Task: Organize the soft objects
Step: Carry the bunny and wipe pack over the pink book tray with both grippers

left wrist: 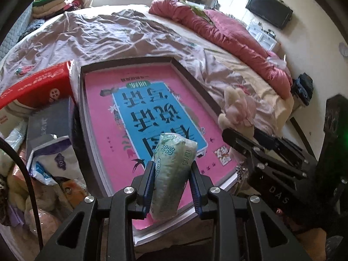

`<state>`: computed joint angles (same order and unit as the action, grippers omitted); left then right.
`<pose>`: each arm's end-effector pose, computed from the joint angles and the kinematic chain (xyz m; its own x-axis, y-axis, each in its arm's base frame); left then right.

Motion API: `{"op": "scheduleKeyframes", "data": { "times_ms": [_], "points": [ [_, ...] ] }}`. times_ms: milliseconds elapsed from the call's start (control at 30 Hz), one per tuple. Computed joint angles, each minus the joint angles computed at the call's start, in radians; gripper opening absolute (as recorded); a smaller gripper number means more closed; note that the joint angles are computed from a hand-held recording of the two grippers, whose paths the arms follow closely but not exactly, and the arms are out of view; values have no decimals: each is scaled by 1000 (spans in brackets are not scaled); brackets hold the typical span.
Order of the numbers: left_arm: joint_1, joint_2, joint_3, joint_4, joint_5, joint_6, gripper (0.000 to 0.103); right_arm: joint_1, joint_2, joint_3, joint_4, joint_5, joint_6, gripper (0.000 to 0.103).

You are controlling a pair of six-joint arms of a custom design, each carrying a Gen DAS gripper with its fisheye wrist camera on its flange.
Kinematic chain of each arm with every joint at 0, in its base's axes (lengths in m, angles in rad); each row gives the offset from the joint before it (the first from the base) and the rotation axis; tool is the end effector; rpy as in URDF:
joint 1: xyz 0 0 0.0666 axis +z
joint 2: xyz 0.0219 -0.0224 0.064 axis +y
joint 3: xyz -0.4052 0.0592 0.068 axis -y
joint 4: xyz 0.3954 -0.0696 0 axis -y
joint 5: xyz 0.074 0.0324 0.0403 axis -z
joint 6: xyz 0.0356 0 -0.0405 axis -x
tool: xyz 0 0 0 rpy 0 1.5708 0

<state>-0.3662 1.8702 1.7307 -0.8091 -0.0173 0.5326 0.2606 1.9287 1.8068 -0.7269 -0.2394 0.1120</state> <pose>0.6179 -0.2367 0.3536 -0.8306 -0.2252 -0.5092 -0.0849 0.9551 -0.2838 0.6662 0.1860 0.3566 -0.6757 -0.2926 -0.6766 -0.4803 0.8711 0.1030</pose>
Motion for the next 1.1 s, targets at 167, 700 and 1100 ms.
{"op": "scheduleKeyframes", "data": {
  "times_ms": [167,700,1100],
  "points": [
    [0,-1,-13,3,-16,-34,31,10,22,21,-33,12,27,48],
    [-16,32,14,-40,-50,-99,31,18,74,57,-86,71,25,49],
    [-3,26,-7,-28,-21,-89,31,17,70,49,-77,68,22,52]
  ]
}}
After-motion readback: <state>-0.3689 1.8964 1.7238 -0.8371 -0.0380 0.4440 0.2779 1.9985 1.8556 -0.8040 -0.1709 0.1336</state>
